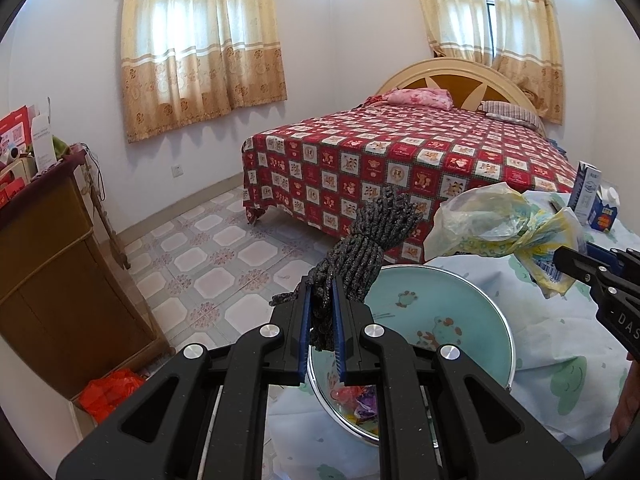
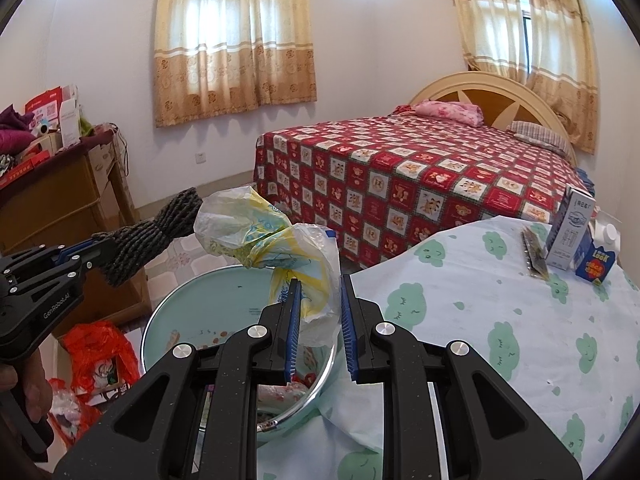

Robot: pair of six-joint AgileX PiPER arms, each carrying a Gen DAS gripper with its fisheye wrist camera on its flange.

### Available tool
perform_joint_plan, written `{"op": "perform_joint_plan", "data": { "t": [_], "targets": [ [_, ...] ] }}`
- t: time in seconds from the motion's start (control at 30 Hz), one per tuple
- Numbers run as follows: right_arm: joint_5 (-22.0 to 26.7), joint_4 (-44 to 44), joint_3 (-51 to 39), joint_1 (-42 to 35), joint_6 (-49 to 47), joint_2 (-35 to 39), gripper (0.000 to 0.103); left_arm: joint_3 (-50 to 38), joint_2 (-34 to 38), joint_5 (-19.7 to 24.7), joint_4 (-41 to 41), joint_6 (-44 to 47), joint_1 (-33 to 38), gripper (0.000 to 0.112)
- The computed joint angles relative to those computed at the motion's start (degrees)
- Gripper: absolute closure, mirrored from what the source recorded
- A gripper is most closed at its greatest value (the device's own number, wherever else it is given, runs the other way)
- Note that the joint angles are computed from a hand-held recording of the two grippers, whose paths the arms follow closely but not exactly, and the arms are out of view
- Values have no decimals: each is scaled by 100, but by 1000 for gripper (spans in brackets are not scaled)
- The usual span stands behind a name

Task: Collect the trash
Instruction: 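Carry the rope over the bin with the left tool while the right tool brings the yellow wrapper there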

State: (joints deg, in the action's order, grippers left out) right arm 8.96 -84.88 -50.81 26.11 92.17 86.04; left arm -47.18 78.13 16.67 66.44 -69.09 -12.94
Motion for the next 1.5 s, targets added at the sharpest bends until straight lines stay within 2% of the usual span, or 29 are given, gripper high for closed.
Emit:
{"op": "perform_joint_plan", "data": {
  "t": [0.73, 0.83, 1.5],
  "targets": [
    [130, 297, -312, 247, -314, 391, 84, -111, 164, -51, -128, 71, 178, 102],
    [129, 312, -329, 252, -342, 415, 84, -104, 188, -34, 88, -153, 164, 102],
    [197, 59, -373, 292, -71, 467, 84, -144, 234, -101, 168, -191, 162, 102]
  ]
}}
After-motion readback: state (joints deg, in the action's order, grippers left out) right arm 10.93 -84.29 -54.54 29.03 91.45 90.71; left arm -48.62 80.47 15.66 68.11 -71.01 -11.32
